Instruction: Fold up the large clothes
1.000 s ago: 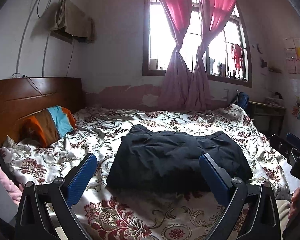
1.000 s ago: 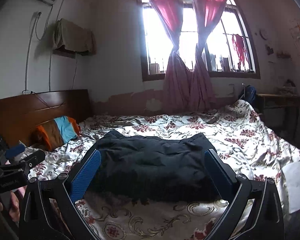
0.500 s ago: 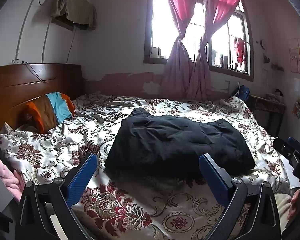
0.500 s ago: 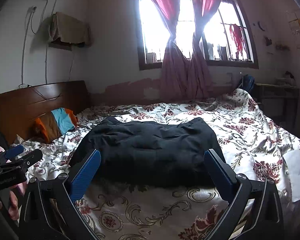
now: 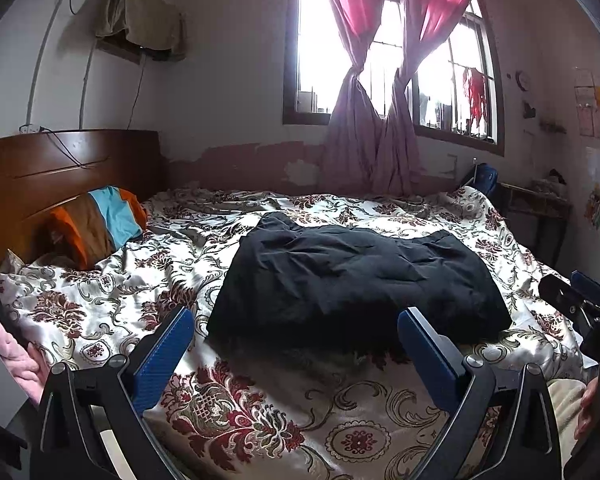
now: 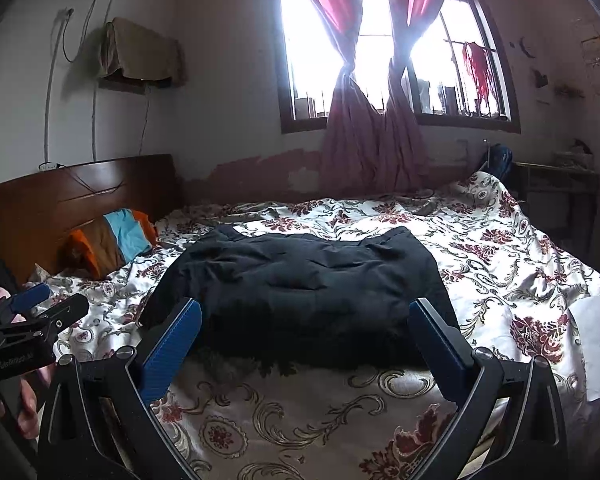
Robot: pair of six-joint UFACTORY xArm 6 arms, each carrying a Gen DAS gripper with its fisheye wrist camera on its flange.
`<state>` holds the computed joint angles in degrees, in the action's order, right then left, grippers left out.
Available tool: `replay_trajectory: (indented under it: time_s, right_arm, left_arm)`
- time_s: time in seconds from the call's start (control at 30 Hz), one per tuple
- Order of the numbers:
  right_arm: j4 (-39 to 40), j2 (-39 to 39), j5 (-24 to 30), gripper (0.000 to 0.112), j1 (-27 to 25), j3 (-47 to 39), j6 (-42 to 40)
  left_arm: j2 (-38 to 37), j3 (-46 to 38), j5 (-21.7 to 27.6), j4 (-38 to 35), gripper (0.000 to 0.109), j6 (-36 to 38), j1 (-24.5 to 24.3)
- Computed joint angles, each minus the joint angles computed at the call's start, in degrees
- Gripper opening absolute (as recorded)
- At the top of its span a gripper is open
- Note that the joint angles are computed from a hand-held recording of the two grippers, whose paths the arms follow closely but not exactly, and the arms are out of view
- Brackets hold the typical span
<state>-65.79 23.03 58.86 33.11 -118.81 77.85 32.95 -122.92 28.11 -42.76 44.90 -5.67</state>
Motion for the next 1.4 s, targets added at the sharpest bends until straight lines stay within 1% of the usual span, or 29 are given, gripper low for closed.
replay_trajectory:
  time_s: [1.1, 1.4]
  right_arm:
    - [0.4, 0.3, 0.2, 0.101, 0.0, -0.5, -0.1]
    - [0.3, 0.1, 0.2, 0.101, 0.1, -0.3, 0.0]
  left_arm:
    - [0.1, -0.2, 0.1, 0.2, 0.103, -0.1, 0.0]
    - [0.7, -1.5, 1.2, 0.2, 0.103, -0.2, 0.3]
